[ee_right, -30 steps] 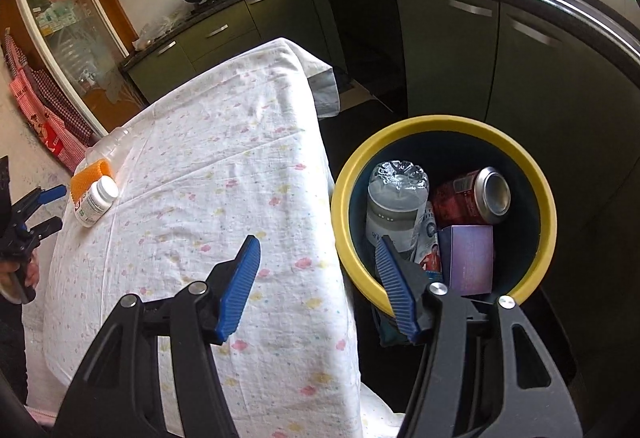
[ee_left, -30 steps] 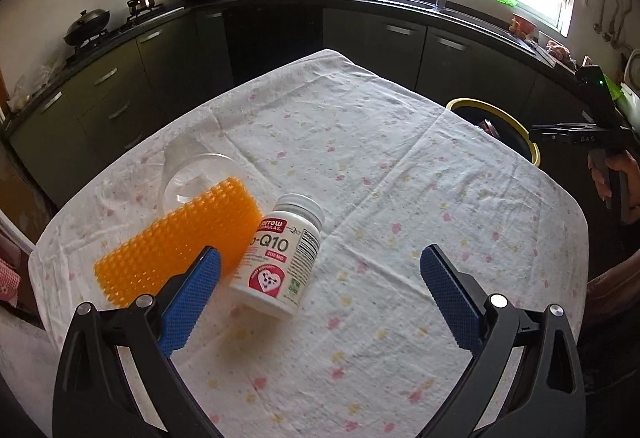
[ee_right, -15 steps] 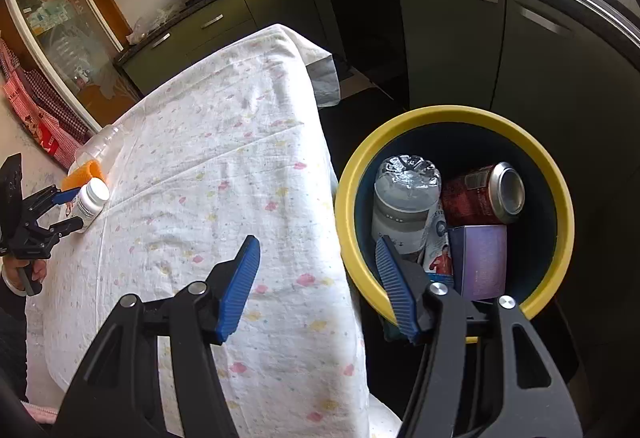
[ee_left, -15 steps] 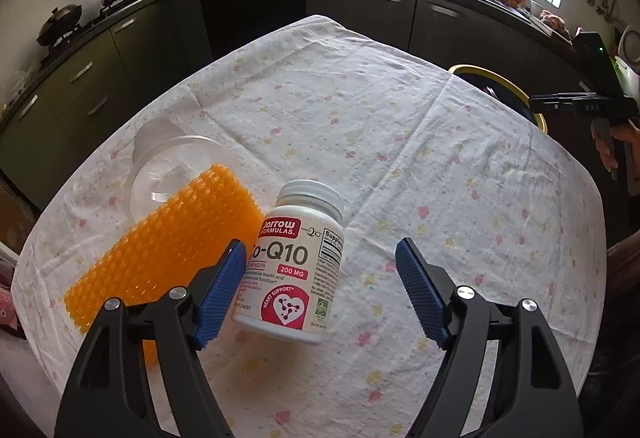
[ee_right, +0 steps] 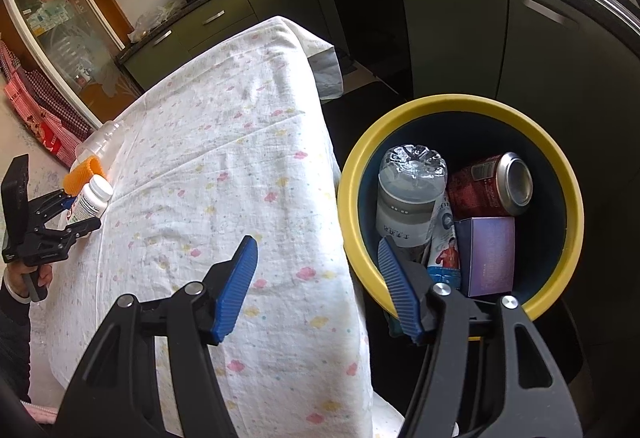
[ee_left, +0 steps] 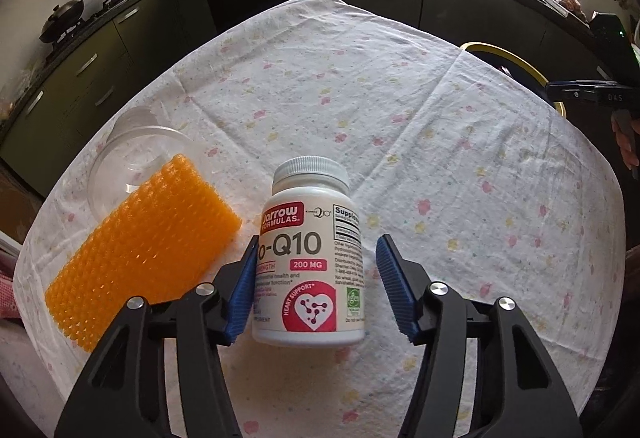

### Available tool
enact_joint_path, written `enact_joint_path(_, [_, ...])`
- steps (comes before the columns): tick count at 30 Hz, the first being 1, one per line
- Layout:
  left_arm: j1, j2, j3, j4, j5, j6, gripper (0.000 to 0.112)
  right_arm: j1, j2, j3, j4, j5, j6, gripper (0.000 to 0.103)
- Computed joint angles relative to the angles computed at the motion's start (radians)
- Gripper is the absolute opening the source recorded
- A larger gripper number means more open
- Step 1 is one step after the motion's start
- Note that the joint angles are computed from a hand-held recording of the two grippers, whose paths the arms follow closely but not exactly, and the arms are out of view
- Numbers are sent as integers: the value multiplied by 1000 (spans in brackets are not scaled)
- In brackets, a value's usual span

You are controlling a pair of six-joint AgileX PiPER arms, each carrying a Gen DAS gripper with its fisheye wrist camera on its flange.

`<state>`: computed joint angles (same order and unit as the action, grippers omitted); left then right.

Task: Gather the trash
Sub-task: 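Close the left gripper around the white pill bottle and lift, then carry the pill bottle over the yellow bin and open the left gripper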

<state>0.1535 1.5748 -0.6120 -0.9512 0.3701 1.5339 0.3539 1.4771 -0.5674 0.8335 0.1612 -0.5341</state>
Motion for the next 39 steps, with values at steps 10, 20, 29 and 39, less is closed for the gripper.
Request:
enact_joint_path(10, [-41, -67, 31, 27, 15, -112, 47, -54, -12, 31, 260, 23, -281, 60])
enact_joint_path(20, [-327, -242, 9, 348, 49, -644, 47, -169, -110, 95, 335, 76, -410, 60])
enact_joint_path(29, [-767, 11, -315, 582, 42, -1070, 47, -587, -231, 198, 396, 263, -665, 60])
enact_joint_path(39, [-977, 562, -1009, 753, 248, -1305, 47, -1054, -93, 204, 444, 505, -999, 61])
